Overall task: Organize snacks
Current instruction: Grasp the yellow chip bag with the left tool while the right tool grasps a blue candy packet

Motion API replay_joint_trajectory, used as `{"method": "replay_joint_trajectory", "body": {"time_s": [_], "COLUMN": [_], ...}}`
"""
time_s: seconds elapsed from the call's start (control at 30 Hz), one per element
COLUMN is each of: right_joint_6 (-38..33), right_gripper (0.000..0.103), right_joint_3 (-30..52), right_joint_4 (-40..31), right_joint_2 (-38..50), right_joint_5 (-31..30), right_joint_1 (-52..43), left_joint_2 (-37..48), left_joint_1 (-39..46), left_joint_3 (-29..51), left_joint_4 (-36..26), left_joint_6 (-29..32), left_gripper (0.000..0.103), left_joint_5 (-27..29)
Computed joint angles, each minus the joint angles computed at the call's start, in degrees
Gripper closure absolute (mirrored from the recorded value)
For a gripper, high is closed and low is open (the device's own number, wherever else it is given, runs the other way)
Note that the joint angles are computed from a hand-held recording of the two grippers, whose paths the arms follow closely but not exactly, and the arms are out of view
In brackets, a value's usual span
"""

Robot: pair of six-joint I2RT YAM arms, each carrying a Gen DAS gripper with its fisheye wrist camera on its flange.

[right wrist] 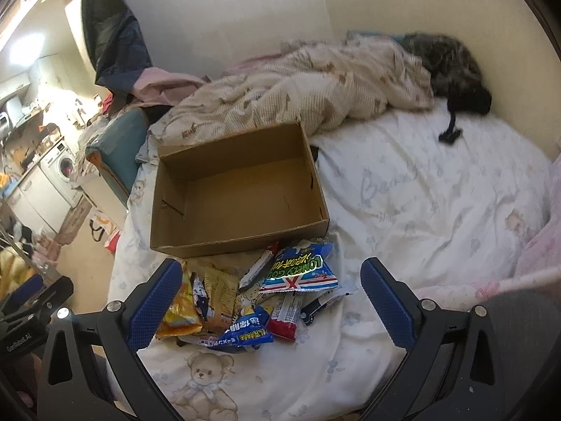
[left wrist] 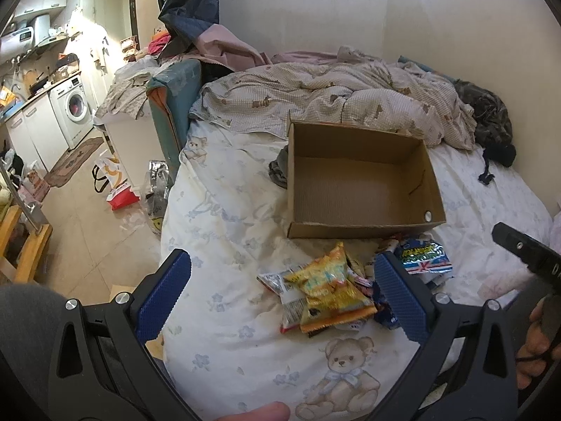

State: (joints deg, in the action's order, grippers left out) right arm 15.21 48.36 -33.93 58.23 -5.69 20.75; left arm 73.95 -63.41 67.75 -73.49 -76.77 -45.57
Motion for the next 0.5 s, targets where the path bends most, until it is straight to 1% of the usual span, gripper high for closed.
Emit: {"method": "replay_joint_trajectory", "body": {"time_s": [0.07,0.17,0.2,0.3,0.37,0.4,0.5], "right_joint_6": [-1.67,-3.37,-3.47,-4.05,-4.10,-3.79,-1.60], "right_gripper": [0.000,0.000,0.000,0.000,0.000,0.000,0.000], "right_joint_3": [3.16,7.55,8.53,11.00,11.42,11.17,10.70], "right_joint_4": [-1.69,-3.63,-3.84,-4.07,-3.45,-3.06,-2.70], "right_joint_2": [4.07,9.54,11.00,14.70,16.42,16.99,19.08], "right_joint_5": [-3.56,-9.20,-10.04,-10.44,-10.46,-10.66,-12.93], "right_joint_1": [-3.00,-7.47,-8.56,-10.30,-11.31,-11.88,-13.83], "left_joint_2": [-0.27,-0.31,-0.61,-0.40,-0.40,-0.21,-0.07], "left_joint_1": [3.45,11.16,14.02,21.09,26.34,29.32,35.26], "left_joint_3": [0.34,0.57,0.17,-1.10,-3.45,-5.29,-11.36], "left_joint_4": [1.61,4.67,5.93,8.06,10.68,12.52,18.35], "left_joint_6": [4.28,12.28,14.45,18.21,20.66,21.50,21.13], "left_gripper": [0.000,0.000,0.000,0.000,0.000,0.000,0.000], "left_joint_5": [1.97,7.96,10.34,16.02,22.09,26.11,35.94]}}
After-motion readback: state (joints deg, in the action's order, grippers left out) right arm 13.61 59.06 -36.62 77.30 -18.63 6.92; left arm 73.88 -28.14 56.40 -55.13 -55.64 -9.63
